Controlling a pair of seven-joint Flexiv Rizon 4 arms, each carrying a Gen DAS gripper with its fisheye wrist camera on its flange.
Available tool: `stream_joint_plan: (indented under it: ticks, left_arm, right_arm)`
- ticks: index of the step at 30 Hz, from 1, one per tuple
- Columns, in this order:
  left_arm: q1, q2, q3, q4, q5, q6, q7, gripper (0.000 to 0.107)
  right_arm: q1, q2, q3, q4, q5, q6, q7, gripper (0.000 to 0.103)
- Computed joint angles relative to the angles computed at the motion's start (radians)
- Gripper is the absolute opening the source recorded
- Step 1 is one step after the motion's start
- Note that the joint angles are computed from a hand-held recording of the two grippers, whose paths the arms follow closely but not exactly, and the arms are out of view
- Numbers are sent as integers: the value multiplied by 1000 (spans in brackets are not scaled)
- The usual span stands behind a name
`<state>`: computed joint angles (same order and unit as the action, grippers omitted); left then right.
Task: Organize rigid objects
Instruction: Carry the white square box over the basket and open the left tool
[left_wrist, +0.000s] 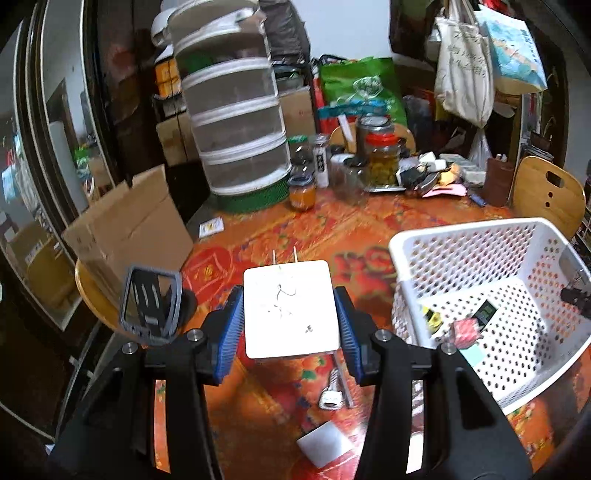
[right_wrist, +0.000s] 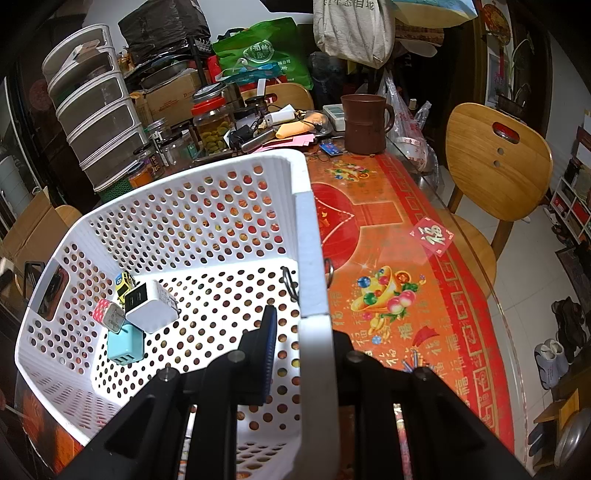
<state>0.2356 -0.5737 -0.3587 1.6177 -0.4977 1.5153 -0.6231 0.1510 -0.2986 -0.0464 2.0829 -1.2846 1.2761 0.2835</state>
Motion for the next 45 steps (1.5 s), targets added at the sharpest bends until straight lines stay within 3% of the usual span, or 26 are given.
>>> stream_joint_plan:
  ticks: [8,15,26,34,35,37,39,45]
  left_arm:
    - [-53,58,0,29,2,-27,5,45]
    - [-145,69,35,54,25,-48,11,45]
    - [-294,-3,177,-27,144,-121,-93,45]
    - [-313,-47,211,-87,195,-193,-154,49]
    - [-305,-47,201,-83,192,-186,-149,53]
    - [-284,-41,171,-58,186,-138,-128,74]
    - [-233,-21,106,-11,162,-78,-83,82]
    - [15,71,-148,149,-16,-28,80,93]
  right_arm:
    - [0,-1,2,-2,9,-3,-9,19]
    - [2,-2,-2,-3,15,-1,-16,19]
    - [5,-5,-4,-6,12,1,-17,19]
    - [5,-6,-4,-6,6,2,-11,20]
    - [5,-6,-4,-6,7,2,-11,20]
    - [5,-6,-4,-6,7,2,-11,20]
    - [4,-6,-4,-6,4,4,-8,20]
    - [2,-6,-4,-4,-4,12,2,21]
